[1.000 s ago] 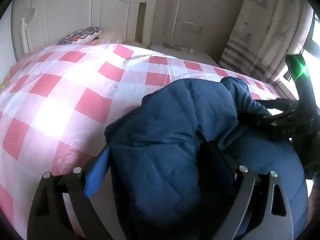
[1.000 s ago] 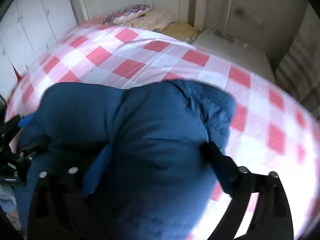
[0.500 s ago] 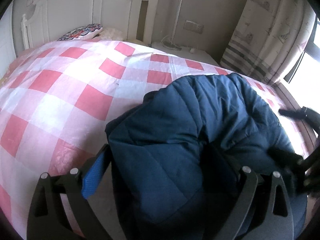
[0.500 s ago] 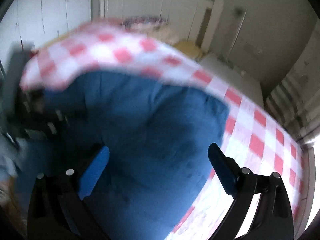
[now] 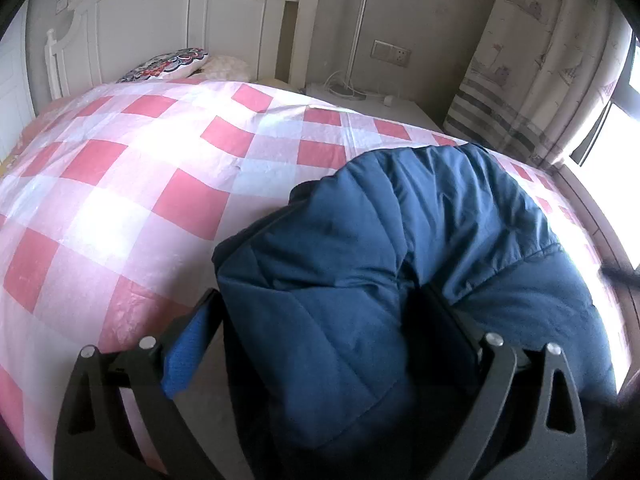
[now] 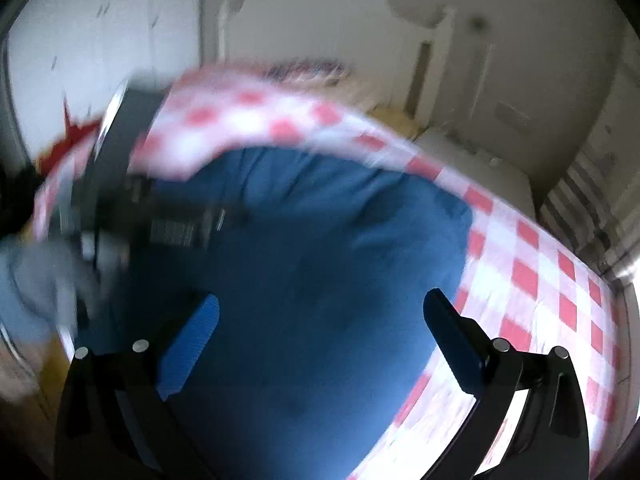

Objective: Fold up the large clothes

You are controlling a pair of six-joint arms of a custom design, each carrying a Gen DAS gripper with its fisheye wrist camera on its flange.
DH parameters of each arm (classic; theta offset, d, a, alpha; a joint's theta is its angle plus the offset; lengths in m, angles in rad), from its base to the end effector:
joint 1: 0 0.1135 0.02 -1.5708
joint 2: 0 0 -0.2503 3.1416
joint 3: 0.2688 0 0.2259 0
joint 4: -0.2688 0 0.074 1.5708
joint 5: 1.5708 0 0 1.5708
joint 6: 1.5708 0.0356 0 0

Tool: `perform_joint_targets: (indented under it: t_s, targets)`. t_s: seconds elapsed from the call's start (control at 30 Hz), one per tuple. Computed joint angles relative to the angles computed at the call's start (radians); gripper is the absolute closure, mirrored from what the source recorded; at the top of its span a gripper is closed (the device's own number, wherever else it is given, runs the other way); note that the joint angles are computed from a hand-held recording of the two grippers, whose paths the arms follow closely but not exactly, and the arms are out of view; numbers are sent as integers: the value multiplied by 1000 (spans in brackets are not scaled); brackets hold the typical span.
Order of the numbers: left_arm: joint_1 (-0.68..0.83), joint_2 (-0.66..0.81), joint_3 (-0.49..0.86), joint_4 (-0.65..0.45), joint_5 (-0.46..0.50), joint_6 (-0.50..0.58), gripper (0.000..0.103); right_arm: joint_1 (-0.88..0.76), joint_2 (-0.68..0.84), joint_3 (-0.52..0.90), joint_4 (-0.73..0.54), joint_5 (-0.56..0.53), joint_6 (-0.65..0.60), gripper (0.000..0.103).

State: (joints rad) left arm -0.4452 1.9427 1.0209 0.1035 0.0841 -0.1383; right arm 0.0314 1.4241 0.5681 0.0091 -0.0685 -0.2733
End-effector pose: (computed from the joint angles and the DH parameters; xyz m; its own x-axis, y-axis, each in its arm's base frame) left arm 0.3283 -0.1600 0.1295 -0.7188 0.1908 -0.6685 0.3855 0.9096 -0.1550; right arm 0.2438 0.0101 0.1539 -0.7004 -0.2914 -0.6516 -0.2759 0.9524 -0.1294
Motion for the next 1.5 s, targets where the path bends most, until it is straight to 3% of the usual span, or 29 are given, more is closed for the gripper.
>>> perform_joint_targets:
  t_s: [0.07, 0.13, 0.3, 0.4, 0.47, 0.53, 0.57, 0.63, 0.77, 0.83, 0.87, 0.93, 1.0, 1.03, 1.07, 1.13, 1.23, 1.3, 1.37, 1.5]
  targets:
    - [3, 2, 1, 1, 4, 1, 5, -39, 63, -48, 116, -75, 40, 4]
    - [-1, 1, 6, -7, -1, 0, 5, -97, 94, -48, 137, -164, 26, 4]
    - [-5, -8, -5, -2, -8, -3, 5, -24, -38, -32, 8, -37, 24, 4]
    - [-4, -10, -6, -3, 0, -6, 5, -26, -223, -101, -65, -112, 22, 4]
    - [0, -8, -7, 1, 3, -5, 5, 3, -276, -156, -80, -100, 4, 4]
    - [0, -11, -14, 10, 3, -5, 4, 80, -227, -270, 106, 7, 29, 4]
    - [-1, -12, -18, 15, 2, -6, 4, 54, -198, -296, 171, -33, 38, 4]
    - [-7, -13, -17, 11, -10, -8, 4, 31, -160, -298, 207, -64, 33, 4]
    - [-24, -61, -51, 20, -63, -8, 5, 64, -167, -300, 205, -5, 36, 4]
    - [-50, -189, -151, 72, -166, -40, 19, 86, -173, -328, 236, 14, 57, 4]
    - [-54, -306, -240, 124, -190, -83, 19, 87, -169, -338, 253, 14, 62, 4]
    - [-49, -491, -357, 179, -153, -131, 19, 92, -175, -349, 263, 19, 71, 4]
    - [-110, -645, -405, 149, -171, -74, 19, 91, -149, -340, 277, 20, 68, 4]
    - [-172, -673, -400, 113, -233, -22, 19, 89, -148, -340, 278, 19, 67, 4]
    - [-213, -673, -392, 92, -267, 11, 19, 86, -143, -340, 285, 15, 65, 4]
    - [-254, -609, -368, 49, -206, 48, 21, 92, -154, -352, 292, 18, 73, 4]
    - [-268, -338, -269, 3, -209, 62, 25, 84, -155, -364, 315, 12, 72, 4]
    - [-229, -269, -320, 171, -132, 35, 22, 92, -163, -373, 320, 22, 76, 4]
    - [-204, -270, -317, 159, -82, 12, 22, 112, -174, -371, 309, 46, 83, 4]
    - [-251, -271, -330, 178, -166, 27, 22, 136, -317, -330, 108, 85, 103, 4]
